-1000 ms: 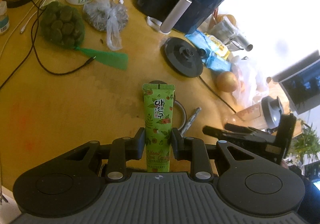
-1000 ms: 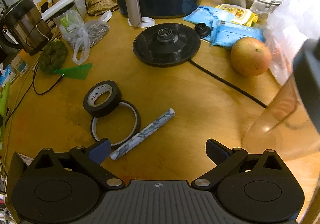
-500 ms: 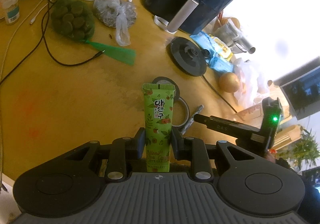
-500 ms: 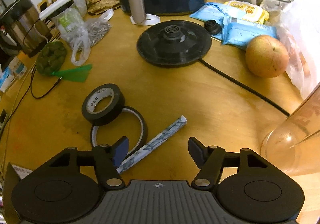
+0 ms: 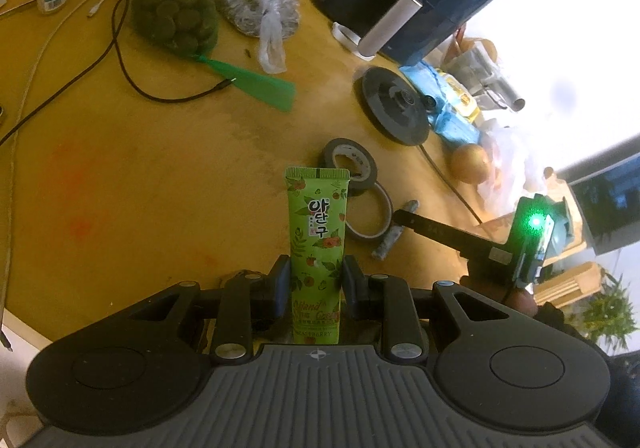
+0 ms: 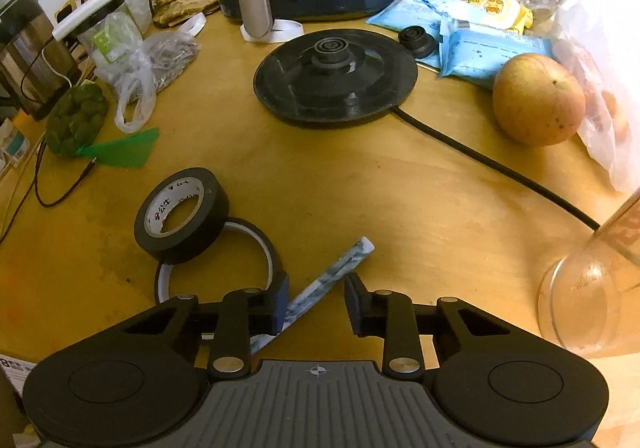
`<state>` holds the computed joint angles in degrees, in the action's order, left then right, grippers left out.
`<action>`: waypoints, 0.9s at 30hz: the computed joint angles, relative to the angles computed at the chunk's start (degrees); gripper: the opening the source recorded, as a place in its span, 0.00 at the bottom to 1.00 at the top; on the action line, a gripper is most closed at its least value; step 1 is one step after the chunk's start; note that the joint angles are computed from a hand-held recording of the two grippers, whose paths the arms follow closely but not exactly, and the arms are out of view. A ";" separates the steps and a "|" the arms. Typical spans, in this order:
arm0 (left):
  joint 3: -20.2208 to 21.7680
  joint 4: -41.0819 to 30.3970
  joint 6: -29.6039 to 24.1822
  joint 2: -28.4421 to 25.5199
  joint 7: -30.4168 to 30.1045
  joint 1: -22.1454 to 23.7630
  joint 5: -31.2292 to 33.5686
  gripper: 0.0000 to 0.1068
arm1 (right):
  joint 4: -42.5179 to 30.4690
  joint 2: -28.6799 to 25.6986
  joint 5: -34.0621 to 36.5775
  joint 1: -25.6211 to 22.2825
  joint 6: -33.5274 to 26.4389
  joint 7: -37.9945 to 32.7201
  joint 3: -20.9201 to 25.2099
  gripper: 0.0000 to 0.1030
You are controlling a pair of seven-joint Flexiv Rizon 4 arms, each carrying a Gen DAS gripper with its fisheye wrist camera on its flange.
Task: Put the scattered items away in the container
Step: 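Close the right tool on the marbled pen while the left tool holds the tube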
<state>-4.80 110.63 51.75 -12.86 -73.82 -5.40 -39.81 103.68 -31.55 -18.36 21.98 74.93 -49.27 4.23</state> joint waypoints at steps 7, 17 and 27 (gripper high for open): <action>-0.07 0.13 0.57 -0.03 -0.28 0.03 -0.57 0.25 | 1.15 0.74 -3.58 1.16 -1.54 -3.28 -0.67 0.15; -0.48 -0.55 0.58 -0.65 0.42 -0.04 -0.91 0.25 | 1.03 1.63 -1.51 -0.25 -4.62 -8.33 1.92 0.17; -0.65 -1.93 -0.12 -0.85 1.49 -0.19 0.08 0.25 | 2.47 2.06 -2.66 1.59 -2.80 -2.00 -0.72 0.10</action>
